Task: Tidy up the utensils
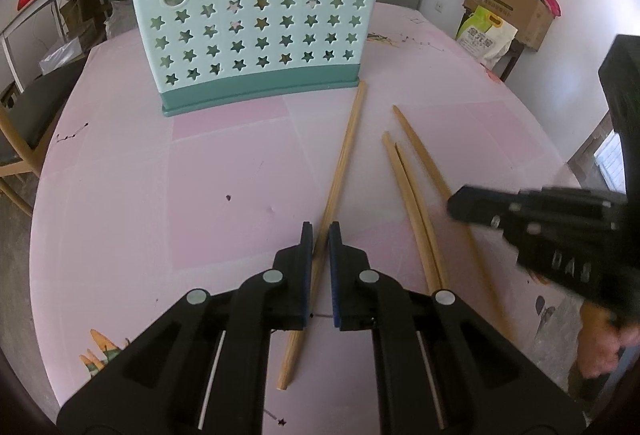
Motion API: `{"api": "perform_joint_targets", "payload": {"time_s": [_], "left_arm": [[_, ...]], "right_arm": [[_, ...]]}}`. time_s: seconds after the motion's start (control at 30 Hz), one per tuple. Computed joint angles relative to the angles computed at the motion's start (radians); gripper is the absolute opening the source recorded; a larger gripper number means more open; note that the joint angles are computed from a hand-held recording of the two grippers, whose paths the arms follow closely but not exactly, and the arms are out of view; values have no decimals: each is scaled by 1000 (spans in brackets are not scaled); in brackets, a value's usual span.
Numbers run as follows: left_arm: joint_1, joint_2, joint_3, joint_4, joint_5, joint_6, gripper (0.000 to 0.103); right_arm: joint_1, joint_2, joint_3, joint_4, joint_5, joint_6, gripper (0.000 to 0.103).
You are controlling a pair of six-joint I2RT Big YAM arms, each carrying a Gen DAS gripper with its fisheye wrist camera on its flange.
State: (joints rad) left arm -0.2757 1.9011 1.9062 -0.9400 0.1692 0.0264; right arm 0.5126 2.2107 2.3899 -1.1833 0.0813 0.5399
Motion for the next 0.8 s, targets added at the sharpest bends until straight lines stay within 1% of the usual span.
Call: {"api": "perform_joint_targets", "payload": {"time_s": [0.23, 0.3, 0.37, 0.4, 0.43, 0.5, 0.53, 0.63, 0.7, 0.77, 0.8], "left_arm": [[28, -65, -76, -37, 9, 28, 5], [42, -80, -90, -55, 15, 32, 5], [62, -82, -88, -83, 54, 30, 5], [67, -78, -79, -98, 69, 27, 7], [75, -72, -64, -120, 82, 26, 14], [83, -74, -57, -116, 89, 28, 25], [83, -73, -53, -110, 88, 28, 26], [83, -47, -1, -121, 82, 39, 26], [76, -16, 51, -131, 69, 53, 26], [62, 20, 111, -152, 53, 57, 26], [57, 52, 159, -176, 48, 66, 26]], "right_arm": [[-30, -60, -98, 18, 37, 24, 6], [-39, -75, -120, 25, 30, 29, 6], [-47, -85, -136, 34, 7, 28, 6], [-53, -85, -137, 35, -10, 23, 6], [-56, -81, -130, 30, -19, 15, 6], [-60, -64, -99, 8, -23, -4, 8], [-63, -55, -82, -2, -23, -12, 9], [-67, -35, -42, -16, -31, -30, 17], [-68, -4, 15, -47, -18, -54, 18], [-73, 22, 59, -73, -15, -73, 20], [-75, 43, 93, -94, -12, -80, 20]]}}
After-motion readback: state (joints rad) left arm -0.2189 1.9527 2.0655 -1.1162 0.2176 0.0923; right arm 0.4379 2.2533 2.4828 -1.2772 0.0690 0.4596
